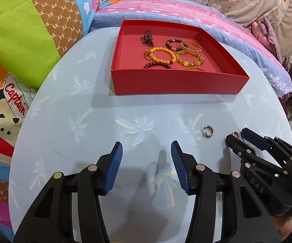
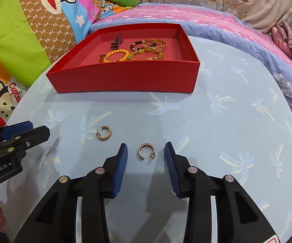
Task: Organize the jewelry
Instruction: 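Grasp a gold hoop earring with the right gripper, then grasp the other gold hoop earring with the left gripper while the right holds its earring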
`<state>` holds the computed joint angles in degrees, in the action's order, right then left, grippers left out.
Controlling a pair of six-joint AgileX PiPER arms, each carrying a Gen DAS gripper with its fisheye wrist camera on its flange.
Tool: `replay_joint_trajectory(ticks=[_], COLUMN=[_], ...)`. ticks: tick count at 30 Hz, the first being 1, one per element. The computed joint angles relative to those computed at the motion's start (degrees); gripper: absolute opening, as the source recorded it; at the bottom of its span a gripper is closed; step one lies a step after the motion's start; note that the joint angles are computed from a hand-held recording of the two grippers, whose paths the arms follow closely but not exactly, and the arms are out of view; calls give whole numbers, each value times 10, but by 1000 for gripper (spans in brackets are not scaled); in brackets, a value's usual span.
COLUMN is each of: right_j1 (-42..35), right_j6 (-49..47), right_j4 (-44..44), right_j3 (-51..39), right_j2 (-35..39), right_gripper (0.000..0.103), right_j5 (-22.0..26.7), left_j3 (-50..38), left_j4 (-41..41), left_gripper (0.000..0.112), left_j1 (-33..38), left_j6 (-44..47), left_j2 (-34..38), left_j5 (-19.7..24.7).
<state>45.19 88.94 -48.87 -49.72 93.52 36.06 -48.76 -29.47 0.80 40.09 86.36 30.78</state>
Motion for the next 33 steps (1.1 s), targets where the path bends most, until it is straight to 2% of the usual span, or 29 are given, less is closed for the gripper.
replay_joint_trajectory(ticks=[2,4,5,17,25,33], right_j1=[0,-1,-2,-9,-27,-39], right_j6=[0,-2,-3,17,21,26], right_j4=[-5,-6,-5,16,24,24], right_j3=[-2,-3,-1,36,61,71], right_j2=[3,3,2,-42,-72,-73], right_gripper=[29,18,16,16,16,16], right_j5=[3,6,3,-9,-24,-45], left_j3=[2,1,0,-6,-26,-34], left_j4=[1,3,4,-31,-40,-12], left_gripper=[47,47,47,47,46,25], left_j1=[-4,-8,-10,-61,-105,-132], left_j6=[-1,-4,-5,14,1,-25], left_j2=[0,3,4,14,47,63], left_j5=[0,0,1,17,8,-20])
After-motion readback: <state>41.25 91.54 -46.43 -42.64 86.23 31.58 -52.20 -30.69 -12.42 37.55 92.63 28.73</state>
